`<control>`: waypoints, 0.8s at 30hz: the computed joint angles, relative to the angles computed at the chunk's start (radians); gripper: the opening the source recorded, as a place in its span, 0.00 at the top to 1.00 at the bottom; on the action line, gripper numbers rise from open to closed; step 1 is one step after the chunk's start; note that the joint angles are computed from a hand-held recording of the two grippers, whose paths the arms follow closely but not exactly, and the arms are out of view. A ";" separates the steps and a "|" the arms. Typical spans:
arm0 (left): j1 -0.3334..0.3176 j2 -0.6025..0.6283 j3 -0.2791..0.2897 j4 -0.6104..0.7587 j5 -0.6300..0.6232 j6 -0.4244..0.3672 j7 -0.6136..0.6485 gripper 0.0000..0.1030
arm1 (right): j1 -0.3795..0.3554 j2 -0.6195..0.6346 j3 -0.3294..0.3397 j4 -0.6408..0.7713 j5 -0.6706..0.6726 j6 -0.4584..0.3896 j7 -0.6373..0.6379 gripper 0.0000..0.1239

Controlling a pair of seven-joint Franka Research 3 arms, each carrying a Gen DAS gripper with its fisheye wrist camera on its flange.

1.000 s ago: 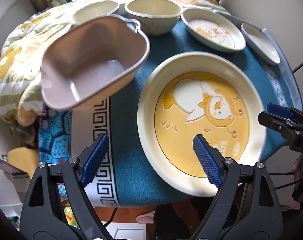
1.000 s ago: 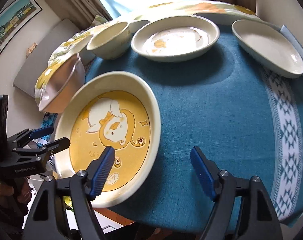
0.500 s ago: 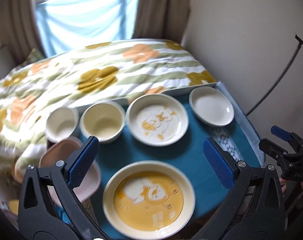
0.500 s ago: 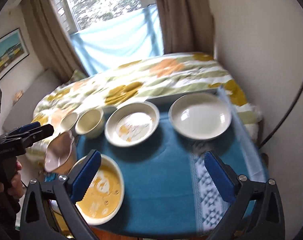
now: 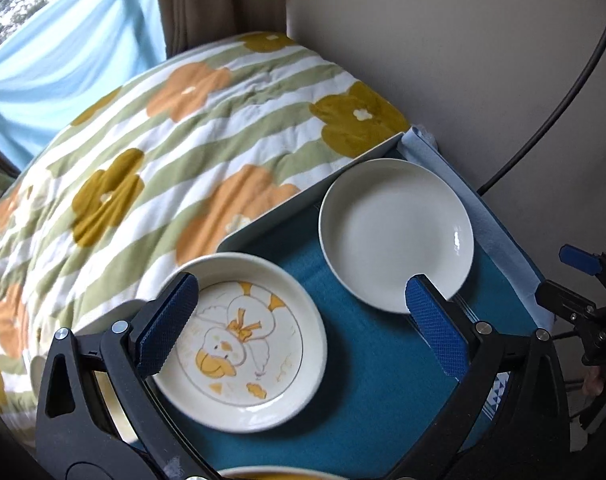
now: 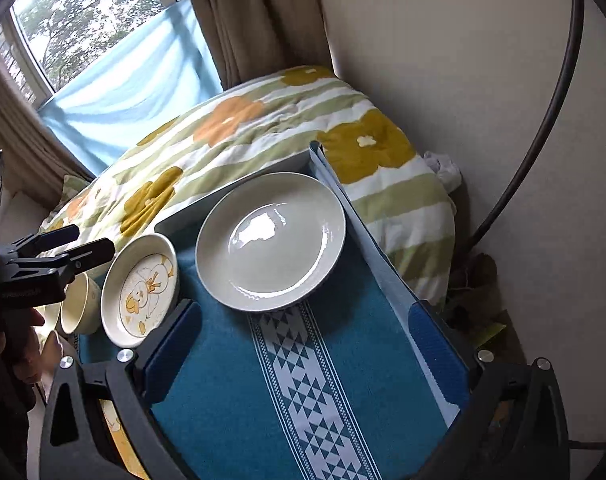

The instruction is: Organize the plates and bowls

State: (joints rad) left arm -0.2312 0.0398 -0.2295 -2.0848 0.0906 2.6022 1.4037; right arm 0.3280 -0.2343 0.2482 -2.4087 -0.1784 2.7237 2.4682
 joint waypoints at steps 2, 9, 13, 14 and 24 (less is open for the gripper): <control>0.002 0.097 -0.004 0.089 -0.016 -0.030 0.035 0.00 | 0.012 0.045 -0.034 0.002 0.064 0.034 -0.042 0.19; 0.038 0.353 -0.051 0.331 -0.097 -0.151 0.153 0.26 | 0.058 0.178 -0.104 0.022 0.336 0.138 -0.222 0.46; 0.057 0.442 -0.064 0.413 -0.152 -0.236 0.181 0.53 | 0.073 0.222 -0.109 0.037 0.449 0.168 -0.295 0.60; 0.067 0.447 -0.070 0.415 -0.171 -0.243 0.192 0.57 | 0.073 0.236 -0.111 0.049 0.461 0.170 -0.304 0.64; 0.088 0.483 -0.091 0.453 -0.253 -0.279 0.260 0.82 | 0.074 0.296 -0.121 0.090 0.509 0.180 -0.347 0.88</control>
